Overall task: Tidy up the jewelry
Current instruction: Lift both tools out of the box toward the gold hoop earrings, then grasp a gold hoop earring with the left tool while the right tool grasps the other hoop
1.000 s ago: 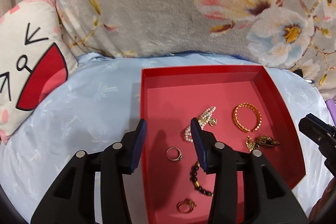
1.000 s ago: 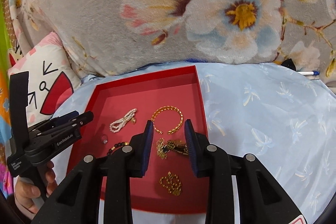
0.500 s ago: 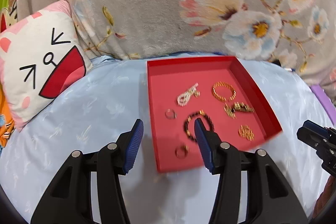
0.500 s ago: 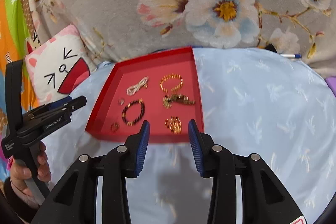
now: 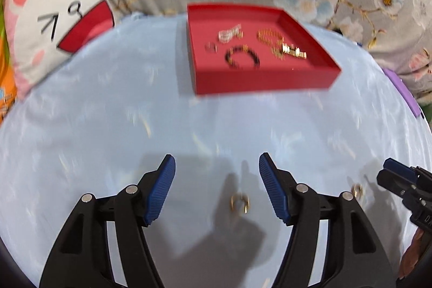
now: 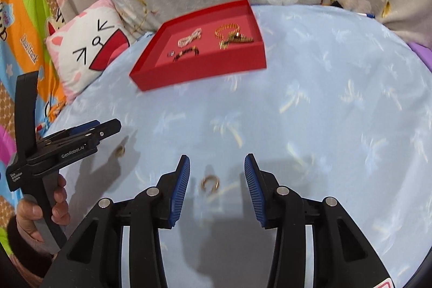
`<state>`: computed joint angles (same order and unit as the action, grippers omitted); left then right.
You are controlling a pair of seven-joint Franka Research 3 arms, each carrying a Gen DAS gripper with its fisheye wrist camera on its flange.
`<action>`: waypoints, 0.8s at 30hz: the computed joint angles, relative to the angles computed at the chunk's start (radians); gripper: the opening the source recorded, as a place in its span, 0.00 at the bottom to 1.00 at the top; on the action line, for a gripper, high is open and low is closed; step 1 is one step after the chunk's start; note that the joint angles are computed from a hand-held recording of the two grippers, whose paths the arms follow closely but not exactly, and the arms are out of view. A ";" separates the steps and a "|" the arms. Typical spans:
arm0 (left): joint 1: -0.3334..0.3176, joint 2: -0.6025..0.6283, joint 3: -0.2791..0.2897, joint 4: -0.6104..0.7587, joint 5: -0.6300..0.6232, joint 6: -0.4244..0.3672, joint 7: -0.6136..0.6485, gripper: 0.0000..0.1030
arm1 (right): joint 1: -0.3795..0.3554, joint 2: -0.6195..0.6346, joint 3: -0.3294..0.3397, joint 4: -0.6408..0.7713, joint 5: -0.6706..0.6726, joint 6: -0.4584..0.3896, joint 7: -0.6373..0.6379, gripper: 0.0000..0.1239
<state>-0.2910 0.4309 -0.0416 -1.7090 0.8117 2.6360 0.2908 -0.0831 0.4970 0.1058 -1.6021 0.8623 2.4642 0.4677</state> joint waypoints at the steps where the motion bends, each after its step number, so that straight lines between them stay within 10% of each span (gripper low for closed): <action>1: 0.000 -0.004 -0.002 -0.015 -0.002 0.007 -0.007 0.60 | 0.002 -0.007 0.001 -0.017 -0.001 0.008 -0.010 0.34; 24: -0.041 0.023 -0.005 0.000 0.044 -0.065 -0.026 0.49 | 0.047 -0.007 0.016 -0.093 -0.083 0.203 -0.023 0.13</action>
